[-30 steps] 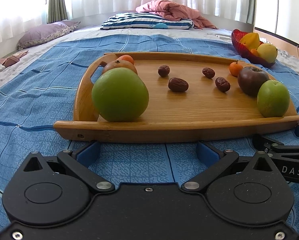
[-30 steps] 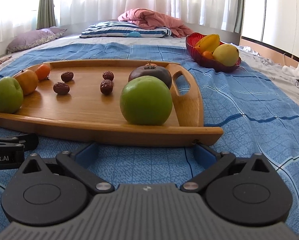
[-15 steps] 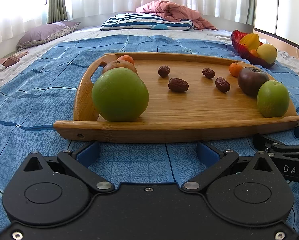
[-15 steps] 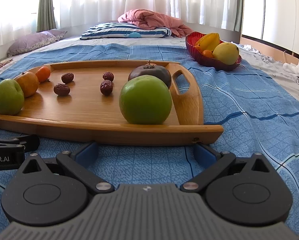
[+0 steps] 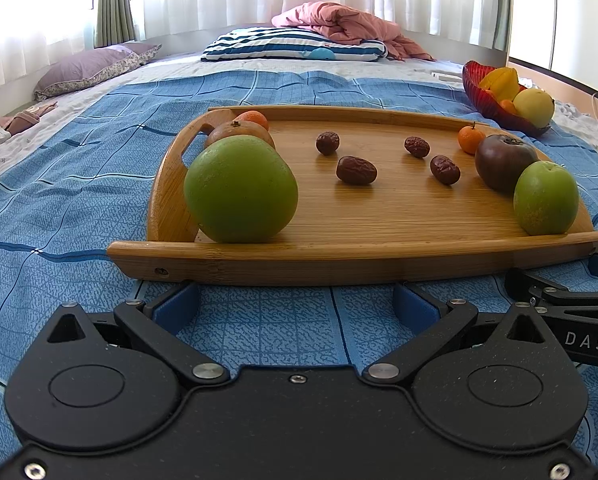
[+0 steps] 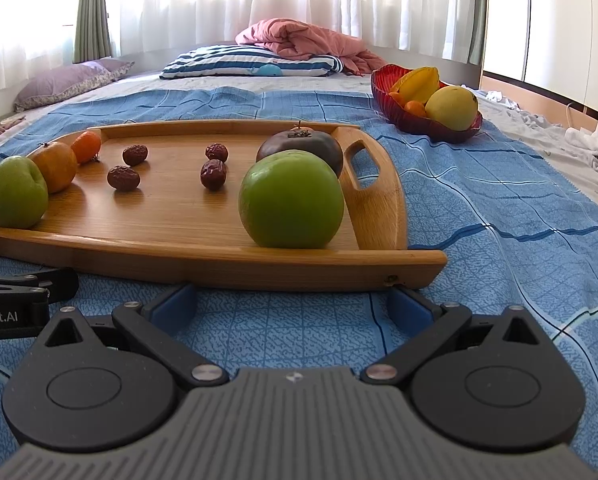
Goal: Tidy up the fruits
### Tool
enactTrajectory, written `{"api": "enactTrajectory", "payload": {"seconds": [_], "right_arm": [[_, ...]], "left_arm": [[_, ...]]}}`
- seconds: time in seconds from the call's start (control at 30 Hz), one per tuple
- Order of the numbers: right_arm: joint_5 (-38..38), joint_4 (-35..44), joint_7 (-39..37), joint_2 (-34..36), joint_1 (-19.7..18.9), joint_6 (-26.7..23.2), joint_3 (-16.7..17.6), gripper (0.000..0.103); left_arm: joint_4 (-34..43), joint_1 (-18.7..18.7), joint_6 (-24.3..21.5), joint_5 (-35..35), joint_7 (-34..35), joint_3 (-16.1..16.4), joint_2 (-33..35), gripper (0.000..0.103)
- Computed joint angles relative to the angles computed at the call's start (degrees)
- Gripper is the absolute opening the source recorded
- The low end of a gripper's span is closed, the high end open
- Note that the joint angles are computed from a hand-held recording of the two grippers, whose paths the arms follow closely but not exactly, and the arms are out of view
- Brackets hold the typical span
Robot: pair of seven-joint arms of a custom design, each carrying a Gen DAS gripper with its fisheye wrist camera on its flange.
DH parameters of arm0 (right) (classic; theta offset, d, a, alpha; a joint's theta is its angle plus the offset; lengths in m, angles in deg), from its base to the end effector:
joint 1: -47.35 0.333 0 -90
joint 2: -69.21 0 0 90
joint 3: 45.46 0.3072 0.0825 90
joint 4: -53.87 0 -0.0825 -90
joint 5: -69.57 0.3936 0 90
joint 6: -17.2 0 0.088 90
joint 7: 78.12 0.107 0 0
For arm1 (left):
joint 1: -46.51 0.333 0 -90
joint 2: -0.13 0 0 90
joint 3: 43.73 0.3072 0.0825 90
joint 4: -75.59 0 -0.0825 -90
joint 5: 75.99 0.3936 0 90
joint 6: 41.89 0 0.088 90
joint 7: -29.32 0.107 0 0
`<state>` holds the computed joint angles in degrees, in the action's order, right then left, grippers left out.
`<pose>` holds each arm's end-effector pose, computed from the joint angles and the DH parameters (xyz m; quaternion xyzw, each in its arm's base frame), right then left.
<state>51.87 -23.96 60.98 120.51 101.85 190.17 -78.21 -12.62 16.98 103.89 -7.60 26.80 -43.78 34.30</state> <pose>0.6545 0.4386 0.3160 -0.6887 0.5608 -0.2989 0.3490 0.6347 -0.3736 0.3298 -0.6961 0.5695 -0.2728 0.3414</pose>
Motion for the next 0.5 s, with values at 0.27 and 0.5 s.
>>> {"api": "enactTrajectory", "payload": {"seconds": [0.27, 0.5], "right_arm": [[0.16, -0.06, -0.11, -0.01, 0.06, 0.02, -0.05, 0.103], [0.25, -0.03, -0.17, 0.02, 0.11, 0.00, -0.11, 0.103]], "left_arm": [[-0.05, -0.03, 0.01, 0.05, -0.07, 0.04, -0.02, 0.103], [-0.08, -0.05, 0.04, 0.16, -0.20, 0.06, -0.02, 0.103]]}}
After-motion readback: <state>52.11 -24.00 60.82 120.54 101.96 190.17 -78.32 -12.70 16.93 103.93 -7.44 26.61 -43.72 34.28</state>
